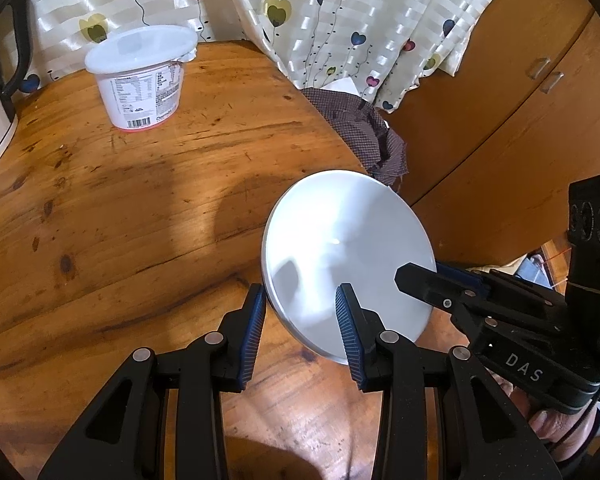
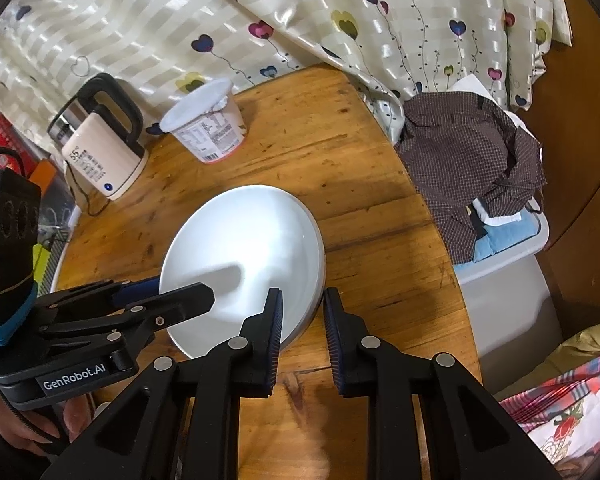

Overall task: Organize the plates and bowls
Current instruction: 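Carry the second white bowl over the nested bowls and lower it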

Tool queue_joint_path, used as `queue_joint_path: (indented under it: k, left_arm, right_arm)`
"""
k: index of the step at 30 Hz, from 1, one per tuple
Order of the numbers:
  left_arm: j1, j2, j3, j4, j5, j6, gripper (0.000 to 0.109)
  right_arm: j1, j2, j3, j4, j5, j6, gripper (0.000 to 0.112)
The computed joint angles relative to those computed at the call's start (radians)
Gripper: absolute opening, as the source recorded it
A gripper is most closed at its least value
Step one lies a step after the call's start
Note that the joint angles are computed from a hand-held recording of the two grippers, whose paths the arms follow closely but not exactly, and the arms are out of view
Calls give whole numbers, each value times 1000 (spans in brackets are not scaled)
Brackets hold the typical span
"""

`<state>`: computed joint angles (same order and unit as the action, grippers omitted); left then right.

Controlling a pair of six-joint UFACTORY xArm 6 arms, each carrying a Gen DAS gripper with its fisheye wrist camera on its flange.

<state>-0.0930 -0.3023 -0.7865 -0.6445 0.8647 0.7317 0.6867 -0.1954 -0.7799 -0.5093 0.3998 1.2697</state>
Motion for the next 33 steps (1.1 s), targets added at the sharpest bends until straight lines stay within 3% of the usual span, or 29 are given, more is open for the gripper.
queue_joint_path:
  k: [17,33]
  left_arm:
    - [56,-194,82,14,69,-17,38]
    - [192,-382,161,9,190,-3,38]
  right_arm:
    - [107,-101,-8,-92,106,102,20]
    - [214,-105,-42,-132,144,167,20]
